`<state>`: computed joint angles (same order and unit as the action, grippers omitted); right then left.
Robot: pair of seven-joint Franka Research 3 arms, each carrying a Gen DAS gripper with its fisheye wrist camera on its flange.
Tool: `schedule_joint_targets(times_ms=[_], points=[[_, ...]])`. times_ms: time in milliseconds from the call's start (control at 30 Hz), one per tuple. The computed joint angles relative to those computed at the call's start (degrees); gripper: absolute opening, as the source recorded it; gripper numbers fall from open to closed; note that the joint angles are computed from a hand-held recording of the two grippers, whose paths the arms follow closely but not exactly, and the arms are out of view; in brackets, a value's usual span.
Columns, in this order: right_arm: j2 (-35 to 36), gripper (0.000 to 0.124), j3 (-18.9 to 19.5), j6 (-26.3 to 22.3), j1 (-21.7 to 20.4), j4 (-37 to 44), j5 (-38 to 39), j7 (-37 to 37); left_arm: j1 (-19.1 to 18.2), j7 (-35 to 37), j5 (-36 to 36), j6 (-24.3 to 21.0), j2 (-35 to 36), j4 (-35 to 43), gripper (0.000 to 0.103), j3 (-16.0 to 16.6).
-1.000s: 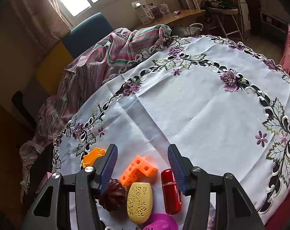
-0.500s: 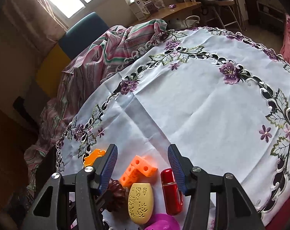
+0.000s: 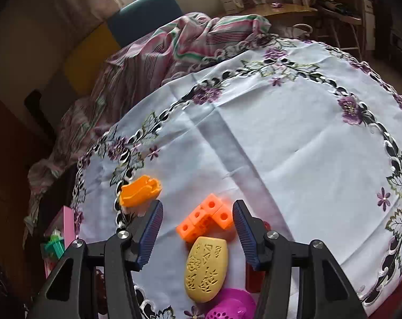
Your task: Organize rigid objects
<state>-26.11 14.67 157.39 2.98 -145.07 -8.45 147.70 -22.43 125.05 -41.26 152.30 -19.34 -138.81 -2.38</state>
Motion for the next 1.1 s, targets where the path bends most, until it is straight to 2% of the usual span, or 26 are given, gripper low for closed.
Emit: schedule_joint_targets(times_ms=[167, 300, 367, 500, 667, 767, 800, 833, 867, 1100], points=[[5.47, 0.055, -1.76, -2.61, 5.56, 4.62, 1.70, -9.10, 1.75, -0.73, 0.33, -0.81, -5.54, -3.88, 0.023, 2.55], [11.03, 0.069, -1.84, -5.56, 7.56, 10.56, -0.29, -12.82, 2.33, -0.81, 1.67, -0.45, -9.49, -6.63, 0.023, 4.90], [14.54, 0.070, -2.00, -7.02, 7.96, 14.40, -2.79, -12.82, 2.29, -1.12, 1.98, -0.62, -10.67, -7.47, 0.023, 6.04], [21.39, 0.081, -3.96, -11.27, 9.53, 22.06, -7.39, -11.98, 2.89, -1.83, 3.02, -0.78, -12.59, -9.11, 0.023, 7.91], [28.22, 0.083, -7.32, -16.94, 12.81, 29.57, -10.95, -11.12, 4.43, -3.53, 4.25, -1.45, -14.21, -10.25, 0.023, 9.74], [31.14, 0.083, -9.29, -19.01, 14.54, 32.42, -10.60, -11.56, 5.41, -4.68, 5.13, -1.49, -14.95, -10.80, 0.023, 10.31], [31.86, 0.083, -9.80, -19.53, 14.96, 33.03, -10.12, -11.88, 5.56, -4.92, 5.33, -1.64, -14.99, -10.81, 0.023, 10.65], [32.05, 0.075, -10.26, -18.99, 15.26, 32.90, -9.51, -12.14, 5.71, -5.09, 5.47, -1.70, -15.07, -10.89, 0.023, 10.92], [32.03, 0.072, -10.57, -17.76, 15.31, 32.38, -8.16, -13.15, 5.88, -5.33, 5.63, -1.66, -15.23, -11.05, 0.023, 11.04], [27.24, 0.071, -10.65, -15.93, 16.69, 28.05, -11.60, -12.50, 6.93, -6.73, 7.05, -1.39, -15.44, -11.92, 0.023, 11.69]])
